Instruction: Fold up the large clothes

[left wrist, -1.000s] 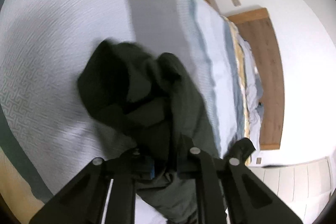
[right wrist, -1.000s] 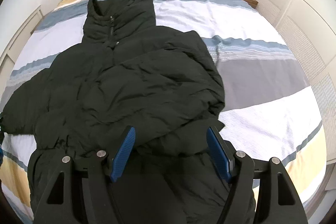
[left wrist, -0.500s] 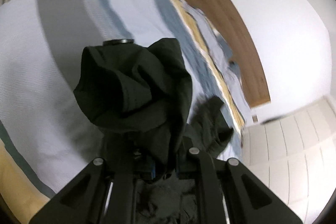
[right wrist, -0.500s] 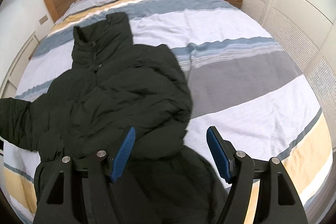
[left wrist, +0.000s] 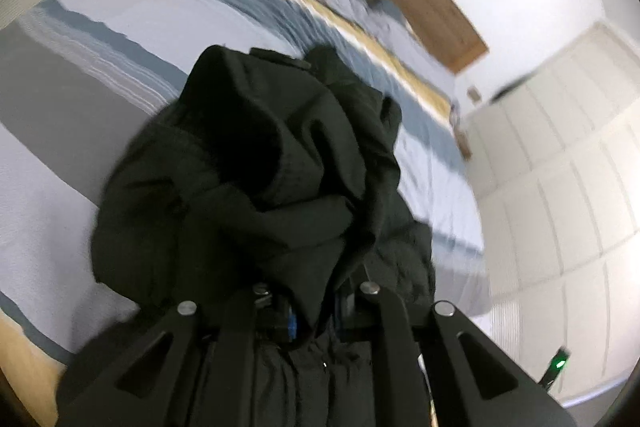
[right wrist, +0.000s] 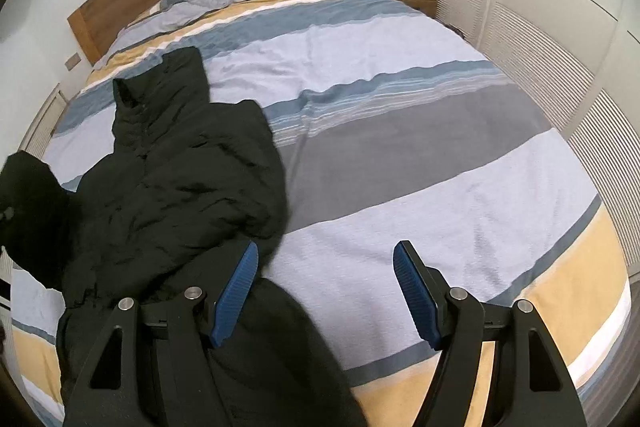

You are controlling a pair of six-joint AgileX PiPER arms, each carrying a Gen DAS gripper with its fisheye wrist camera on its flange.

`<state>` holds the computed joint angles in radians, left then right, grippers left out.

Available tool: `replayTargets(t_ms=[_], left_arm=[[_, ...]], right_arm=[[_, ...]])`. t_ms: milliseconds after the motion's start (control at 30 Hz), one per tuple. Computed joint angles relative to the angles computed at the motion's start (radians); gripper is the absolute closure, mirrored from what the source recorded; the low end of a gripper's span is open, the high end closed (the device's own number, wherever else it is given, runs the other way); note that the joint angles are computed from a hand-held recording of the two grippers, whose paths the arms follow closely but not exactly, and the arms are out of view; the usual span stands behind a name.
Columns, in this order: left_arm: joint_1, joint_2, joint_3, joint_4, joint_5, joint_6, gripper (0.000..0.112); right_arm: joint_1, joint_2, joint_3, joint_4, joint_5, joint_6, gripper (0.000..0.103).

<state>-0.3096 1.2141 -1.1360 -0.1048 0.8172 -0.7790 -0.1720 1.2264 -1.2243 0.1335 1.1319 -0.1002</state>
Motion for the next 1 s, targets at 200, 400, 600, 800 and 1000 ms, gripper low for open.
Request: replayTargets(t_ms=[200,400,600,800,1000], left_arm=[[-0.271,0.164,-0.077,0.223,0.036,-0.223,0.101],[-0.4,0.283,-0.097,0.272,0.076,-0.262,0.101],[-0.467,0.289,-0.047,0.27,0.054,-0.309,0.082],[-0.51,0.201,-0.007,0.243,0.037,-0.263,0.071],[-0.551,0.054,0.062,0.27,0.076,-0.278,0.071]], right_arm=[[-0.129,0.009,0.015,0.057,0.016,-0.126,0.034],[-0.197,0.012,0.033,0.077,0.024,-0.201,0.034],[-0.196,0.015,0.029,0.074,0.026,-0.208,0.034],[-0.101,0.018,0.02,0.048,0.015,-0.145,0.034],[0.115,0.033,0.007,-0.014,-0.004,-0.004,0.034]])
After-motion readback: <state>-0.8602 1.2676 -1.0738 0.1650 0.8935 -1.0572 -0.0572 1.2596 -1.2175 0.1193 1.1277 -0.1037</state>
